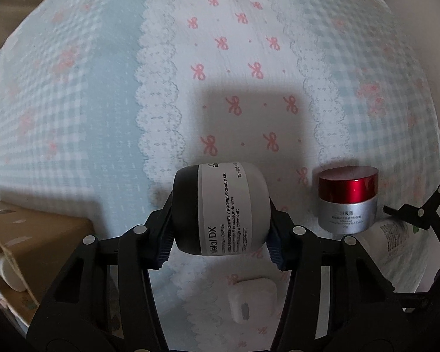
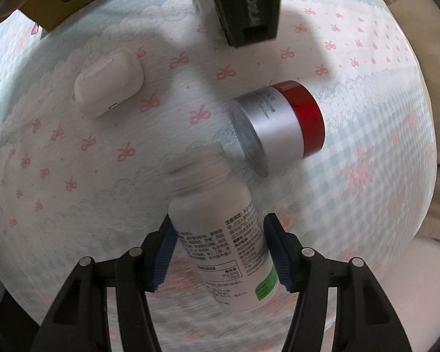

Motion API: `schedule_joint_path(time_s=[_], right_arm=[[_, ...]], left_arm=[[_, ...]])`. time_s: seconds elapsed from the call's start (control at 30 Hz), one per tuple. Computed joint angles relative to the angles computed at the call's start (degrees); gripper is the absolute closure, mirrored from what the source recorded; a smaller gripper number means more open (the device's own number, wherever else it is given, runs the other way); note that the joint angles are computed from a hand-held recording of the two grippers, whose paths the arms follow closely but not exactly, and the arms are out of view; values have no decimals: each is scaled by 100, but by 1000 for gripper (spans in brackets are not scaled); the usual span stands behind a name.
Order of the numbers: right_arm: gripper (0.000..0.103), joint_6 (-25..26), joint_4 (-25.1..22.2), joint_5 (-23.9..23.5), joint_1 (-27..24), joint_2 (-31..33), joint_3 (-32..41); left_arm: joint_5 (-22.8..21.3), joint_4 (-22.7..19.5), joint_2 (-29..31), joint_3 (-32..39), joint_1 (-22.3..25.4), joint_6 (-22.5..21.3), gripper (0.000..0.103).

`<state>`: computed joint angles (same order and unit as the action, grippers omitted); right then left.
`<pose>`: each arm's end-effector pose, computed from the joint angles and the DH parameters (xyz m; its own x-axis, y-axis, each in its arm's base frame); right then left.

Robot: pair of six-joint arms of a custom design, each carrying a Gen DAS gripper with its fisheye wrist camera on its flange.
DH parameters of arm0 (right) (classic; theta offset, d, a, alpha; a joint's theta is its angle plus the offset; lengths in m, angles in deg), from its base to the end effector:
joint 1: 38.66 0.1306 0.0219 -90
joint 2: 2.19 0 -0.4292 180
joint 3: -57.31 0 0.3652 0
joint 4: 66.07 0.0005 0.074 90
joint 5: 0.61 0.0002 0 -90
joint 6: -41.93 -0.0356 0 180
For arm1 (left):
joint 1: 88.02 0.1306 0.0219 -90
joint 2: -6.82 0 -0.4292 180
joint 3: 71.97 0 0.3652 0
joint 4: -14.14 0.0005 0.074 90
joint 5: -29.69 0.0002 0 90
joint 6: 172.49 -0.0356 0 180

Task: Organize rigid objects
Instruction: 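Grasp the black-lidded jar with the left tool while the right tool grasps the white pill bottle, then carry both items over the cardboard box and open both tools to release them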

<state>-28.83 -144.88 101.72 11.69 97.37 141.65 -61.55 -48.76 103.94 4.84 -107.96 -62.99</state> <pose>0.2856 0.3319 0.3495 -0.3499 -0.9268 0.1365 -0.9290 0.3246 -0.1780 0.4046 -0.1465 0.3209 -0.9929 0.0052 -0.1186 0.0075 0.9998 -0.0192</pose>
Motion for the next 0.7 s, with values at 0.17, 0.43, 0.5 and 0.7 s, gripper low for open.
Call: schedule_joint_path(time_s=[0.17,0.43,0.5,0.7], right_arm=[[49,-383,-203,-144,38,-128,56],[50,-1055,-713,-197,-51,-277,592],[51,-1340,-918,-234,-54,-352,785],[51,-2026,-1661,-484,-150,-206,1854]], left_arm=[[-54,-188,-230,145,93,-170,54],[-179,-578,-760,411,22,-184,54],[-253,-687,-954,465,-88,-98,54],[-308,-1086,-1557,738,-4,-215,54]])
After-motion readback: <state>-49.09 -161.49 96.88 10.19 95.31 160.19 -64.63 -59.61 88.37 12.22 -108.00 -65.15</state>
